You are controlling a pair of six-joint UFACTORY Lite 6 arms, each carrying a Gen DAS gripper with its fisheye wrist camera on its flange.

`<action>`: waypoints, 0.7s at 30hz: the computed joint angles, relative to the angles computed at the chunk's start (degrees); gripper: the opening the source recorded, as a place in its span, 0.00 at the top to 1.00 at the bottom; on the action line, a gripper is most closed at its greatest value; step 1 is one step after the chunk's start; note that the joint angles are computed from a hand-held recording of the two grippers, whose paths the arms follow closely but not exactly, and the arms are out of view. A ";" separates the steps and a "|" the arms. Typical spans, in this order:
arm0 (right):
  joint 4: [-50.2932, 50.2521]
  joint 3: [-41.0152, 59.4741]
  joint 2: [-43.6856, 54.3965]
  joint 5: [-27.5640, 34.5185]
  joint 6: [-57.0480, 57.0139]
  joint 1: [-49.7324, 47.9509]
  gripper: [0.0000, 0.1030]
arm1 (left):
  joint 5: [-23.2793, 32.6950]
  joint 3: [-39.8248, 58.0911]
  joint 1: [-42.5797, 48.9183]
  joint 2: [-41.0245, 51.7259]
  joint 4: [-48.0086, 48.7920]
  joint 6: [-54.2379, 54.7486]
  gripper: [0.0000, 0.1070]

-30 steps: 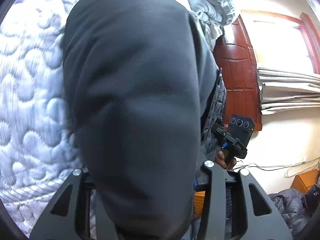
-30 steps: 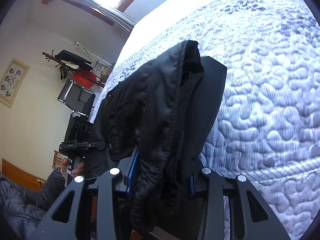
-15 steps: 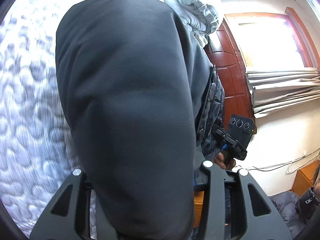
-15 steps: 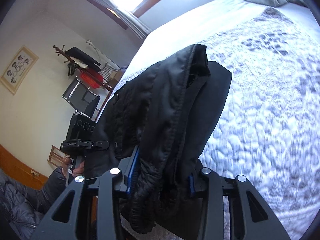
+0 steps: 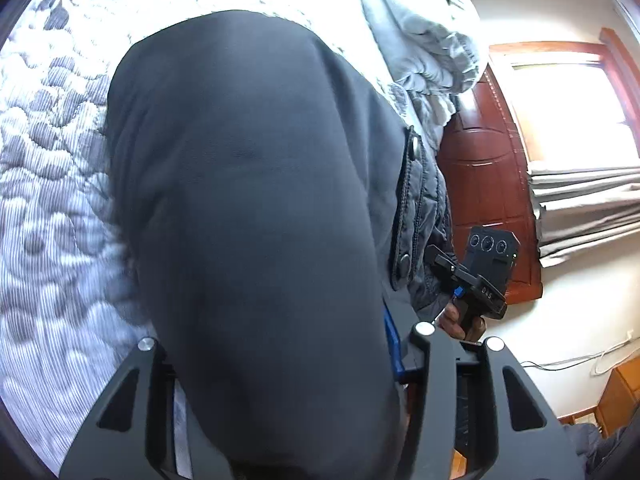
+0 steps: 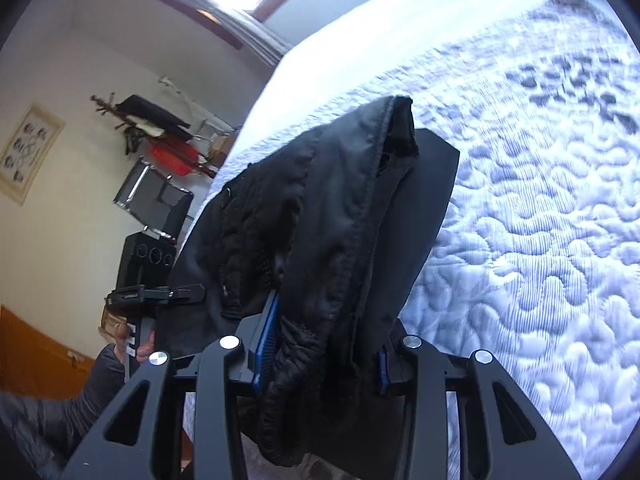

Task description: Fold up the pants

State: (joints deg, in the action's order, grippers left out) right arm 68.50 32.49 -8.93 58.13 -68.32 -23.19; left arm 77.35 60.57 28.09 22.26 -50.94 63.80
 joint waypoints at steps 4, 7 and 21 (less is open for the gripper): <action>1.89 -0.54 5.44 2.03 -4.73 -3.63 0.58 | -0.85 -1.40 -0.44 0.76 -1.81 0.73 0.45; 2.68 -1.79 6.58 3.04 -6.80 -5.67 0.55 | -2.49 -5.05 -0.24 -1.07 -3.35 2.82 0.38; 1.73 -6.04 0.03 -1.27 -5.64 -8.35 0.25 | -10.54 -8.85 2.70 -6.71 -2.36 -1.56 0.11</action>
State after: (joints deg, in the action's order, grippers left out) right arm 70.23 26.46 -8.89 56.86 -73.96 -31.54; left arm 66.81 51.72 30.79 15.55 -53.31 62.25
